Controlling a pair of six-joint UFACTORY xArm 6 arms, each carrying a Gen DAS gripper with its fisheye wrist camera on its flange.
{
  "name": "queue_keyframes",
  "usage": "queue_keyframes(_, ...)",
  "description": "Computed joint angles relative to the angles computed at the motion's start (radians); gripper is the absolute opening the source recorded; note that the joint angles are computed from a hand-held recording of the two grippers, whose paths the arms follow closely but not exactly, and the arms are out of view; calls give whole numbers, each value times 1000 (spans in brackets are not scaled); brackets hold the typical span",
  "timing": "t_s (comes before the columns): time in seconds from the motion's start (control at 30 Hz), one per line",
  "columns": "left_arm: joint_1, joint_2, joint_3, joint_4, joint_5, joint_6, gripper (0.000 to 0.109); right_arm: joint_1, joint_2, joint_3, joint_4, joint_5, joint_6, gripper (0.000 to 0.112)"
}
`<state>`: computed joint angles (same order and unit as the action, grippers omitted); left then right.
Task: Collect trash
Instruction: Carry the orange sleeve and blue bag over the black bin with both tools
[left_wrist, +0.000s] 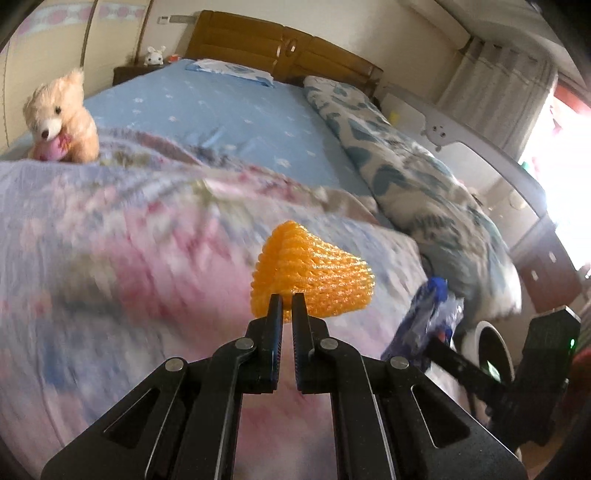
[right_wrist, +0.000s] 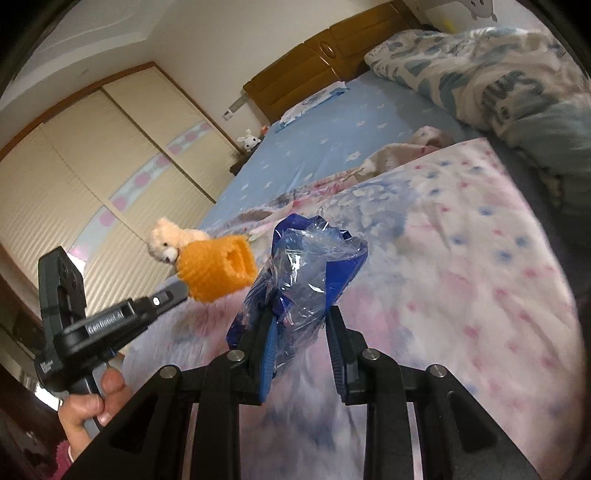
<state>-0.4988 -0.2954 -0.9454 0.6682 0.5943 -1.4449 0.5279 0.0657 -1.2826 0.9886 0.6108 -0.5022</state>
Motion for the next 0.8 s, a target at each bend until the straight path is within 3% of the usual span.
queue_keyframes(0.33,-216,2,-19,80,89,-186,4,-74,-288,263,-55,19,-39,26)
queue_keyframes(0.8,-347,87,-116,113,139,-241,4,-188,-505,453,-65,39,-27,26)
